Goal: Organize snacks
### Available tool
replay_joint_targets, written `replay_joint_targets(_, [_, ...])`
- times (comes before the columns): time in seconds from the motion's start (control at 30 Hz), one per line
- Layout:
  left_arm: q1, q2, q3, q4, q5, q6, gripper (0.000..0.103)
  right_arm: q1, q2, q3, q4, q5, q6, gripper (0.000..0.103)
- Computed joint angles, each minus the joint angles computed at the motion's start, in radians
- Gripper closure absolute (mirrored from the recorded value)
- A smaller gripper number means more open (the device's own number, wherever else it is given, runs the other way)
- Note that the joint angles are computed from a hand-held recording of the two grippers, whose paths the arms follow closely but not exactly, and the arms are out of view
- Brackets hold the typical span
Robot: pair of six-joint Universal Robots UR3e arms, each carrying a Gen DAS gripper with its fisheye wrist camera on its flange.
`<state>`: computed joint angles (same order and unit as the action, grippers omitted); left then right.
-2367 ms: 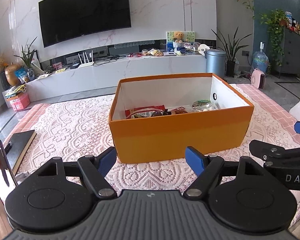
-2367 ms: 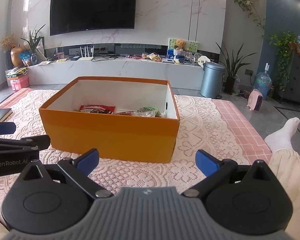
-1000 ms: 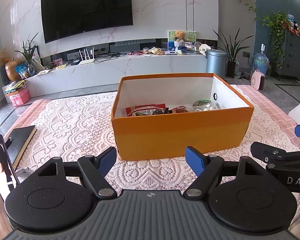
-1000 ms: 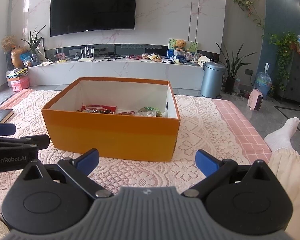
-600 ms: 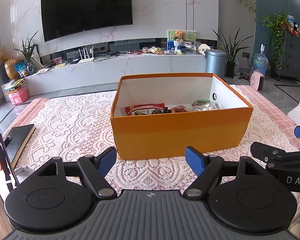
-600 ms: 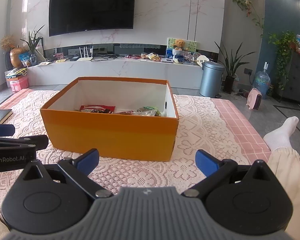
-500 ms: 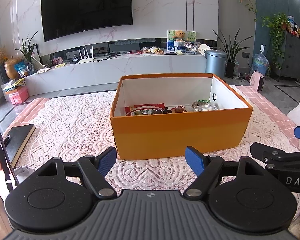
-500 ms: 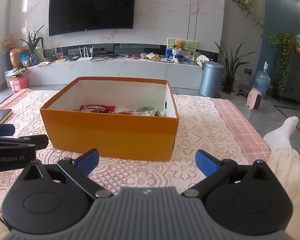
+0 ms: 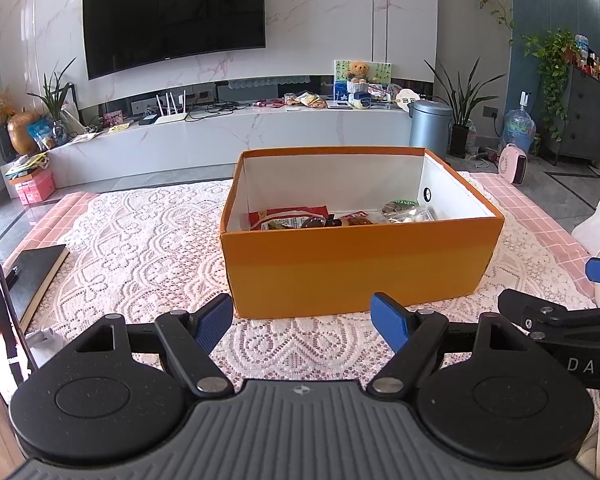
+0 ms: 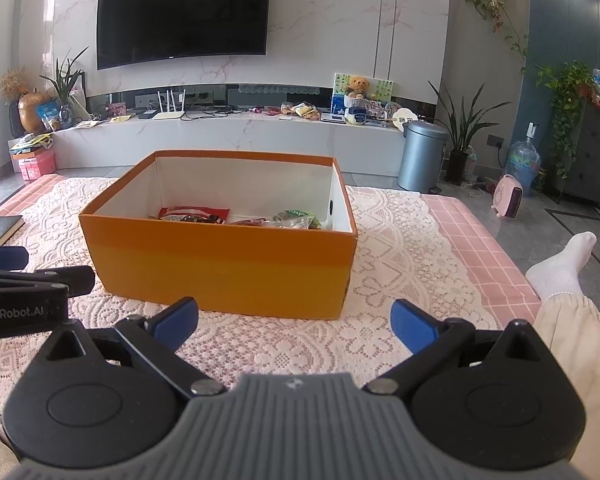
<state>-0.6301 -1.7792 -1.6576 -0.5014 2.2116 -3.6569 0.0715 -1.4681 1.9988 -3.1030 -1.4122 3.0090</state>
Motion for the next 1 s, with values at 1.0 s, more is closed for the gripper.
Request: replay_joint_targets(1.0, [-0.012,-0.012,0.006,0.011,0.014,0.010,0.011,0.006,0.013,-0.005,0.012,-0.013,0.006,0.004])
